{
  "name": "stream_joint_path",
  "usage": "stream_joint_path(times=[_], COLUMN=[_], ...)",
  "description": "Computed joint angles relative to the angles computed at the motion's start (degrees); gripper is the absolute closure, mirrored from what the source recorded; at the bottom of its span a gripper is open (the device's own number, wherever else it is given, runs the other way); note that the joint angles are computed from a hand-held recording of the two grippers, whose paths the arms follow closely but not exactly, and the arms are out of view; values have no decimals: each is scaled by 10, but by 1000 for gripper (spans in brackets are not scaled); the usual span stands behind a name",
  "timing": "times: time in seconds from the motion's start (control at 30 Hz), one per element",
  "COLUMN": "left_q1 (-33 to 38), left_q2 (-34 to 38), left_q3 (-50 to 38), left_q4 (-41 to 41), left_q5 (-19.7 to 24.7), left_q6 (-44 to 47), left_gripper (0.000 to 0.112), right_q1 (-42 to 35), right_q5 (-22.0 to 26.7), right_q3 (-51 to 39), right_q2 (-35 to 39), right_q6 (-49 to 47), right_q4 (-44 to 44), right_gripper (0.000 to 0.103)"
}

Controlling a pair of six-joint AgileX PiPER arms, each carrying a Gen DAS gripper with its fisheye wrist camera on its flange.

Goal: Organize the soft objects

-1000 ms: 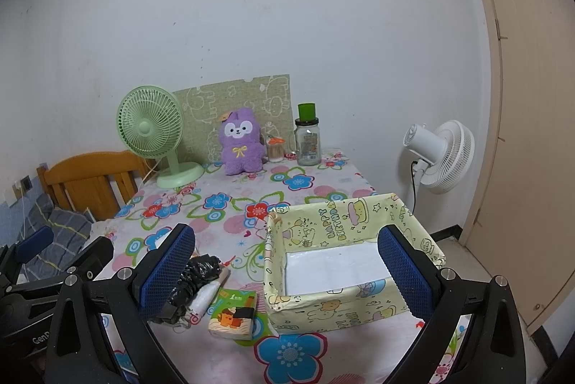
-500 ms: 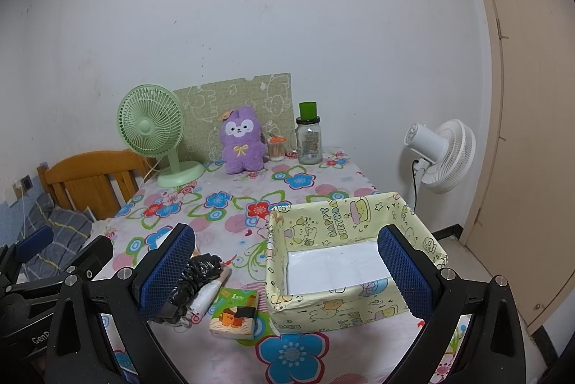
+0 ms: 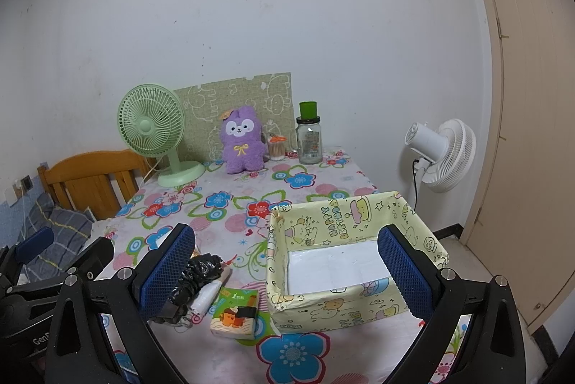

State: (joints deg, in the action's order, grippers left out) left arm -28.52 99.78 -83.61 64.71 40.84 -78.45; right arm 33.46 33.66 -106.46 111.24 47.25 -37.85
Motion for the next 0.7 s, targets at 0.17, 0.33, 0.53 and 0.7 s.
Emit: stream_joint_path(times=[0.17,0.33,0.53,0.7], left_q1=[3,10,26,44], left_q2=[2,6,14,20], left_q3=[5,13,11,18], left_q4=[-1,-4,-25,-43], left_q5=[-3,-16,-27,-40], left_q6=[-1,4,22,33], left_gripper=[10,10,10,12], right_q1=[3,6,12,19], right_q5=[-8,-12,-4,12], right_q3=[3,-5,-31,-68], right_q2=[3,13,37,69], right_q6=[6,-11,-38,-58], right_q4=[-5,12,46,69], right_gripper=[1,3,4,6])
